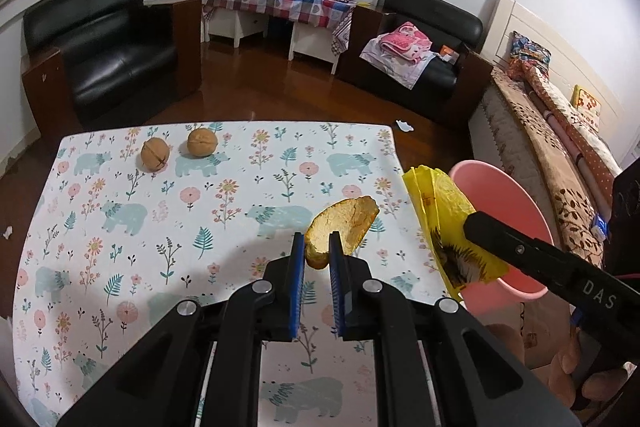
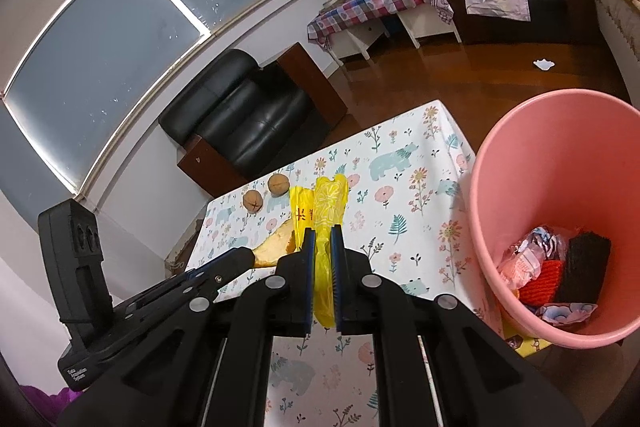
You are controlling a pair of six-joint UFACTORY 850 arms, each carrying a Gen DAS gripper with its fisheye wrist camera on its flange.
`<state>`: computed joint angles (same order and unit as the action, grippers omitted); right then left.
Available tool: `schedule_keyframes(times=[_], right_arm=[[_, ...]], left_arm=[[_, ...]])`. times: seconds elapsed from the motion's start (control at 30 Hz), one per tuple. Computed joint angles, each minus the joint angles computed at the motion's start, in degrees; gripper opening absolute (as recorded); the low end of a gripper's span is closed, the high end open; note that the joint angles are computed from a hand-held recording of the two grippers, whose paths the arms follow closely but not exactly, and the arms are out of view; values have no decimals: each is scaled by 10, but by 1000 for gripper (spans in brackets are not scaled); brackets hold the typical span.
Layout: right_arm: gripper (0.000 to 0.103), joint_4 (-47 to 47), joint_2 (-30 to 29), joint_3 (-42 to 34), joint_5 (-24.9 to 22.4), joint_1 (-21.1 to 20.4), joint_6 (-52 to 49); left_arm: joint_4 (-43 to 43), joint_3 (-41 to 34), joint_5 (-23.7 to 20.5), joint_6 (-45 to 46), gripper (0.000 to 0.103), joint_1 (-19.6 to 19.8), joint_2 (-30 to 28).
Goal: Collect trash
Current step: 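Carry the orange peel and yellow bag over the pink bucket with both tools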
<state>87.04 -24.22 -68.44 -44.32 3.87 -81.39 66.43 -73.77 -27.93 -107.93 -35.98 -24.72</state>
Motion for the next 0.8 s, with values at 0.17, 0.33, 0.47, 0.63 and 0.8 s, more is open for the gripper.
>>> schedule_keyframes(times=[0.17, 0.33, 0.47, 0.63, 0.8], right_arm=[[8, 12, 7, 10, -6, -12, -9], [8, 26, 13, 19, -5, -27, -16], [8, 43, 14, 24, -2, -46, -21], [8, 59, 9, 21, 1, -65, -18], [8, 84, 10, 27, 19, -85, -36]], left_arm=[[12, -12, -12, 1, 11, -12, -2], [29, -30, -1, 2, 11, -19, -8], [19, -53, 9, 27, 11, -23, -22], [-9, -97, 16, 80, 11, -29, -47], [-33, -136, 24, 126, 11, -32, -73]])
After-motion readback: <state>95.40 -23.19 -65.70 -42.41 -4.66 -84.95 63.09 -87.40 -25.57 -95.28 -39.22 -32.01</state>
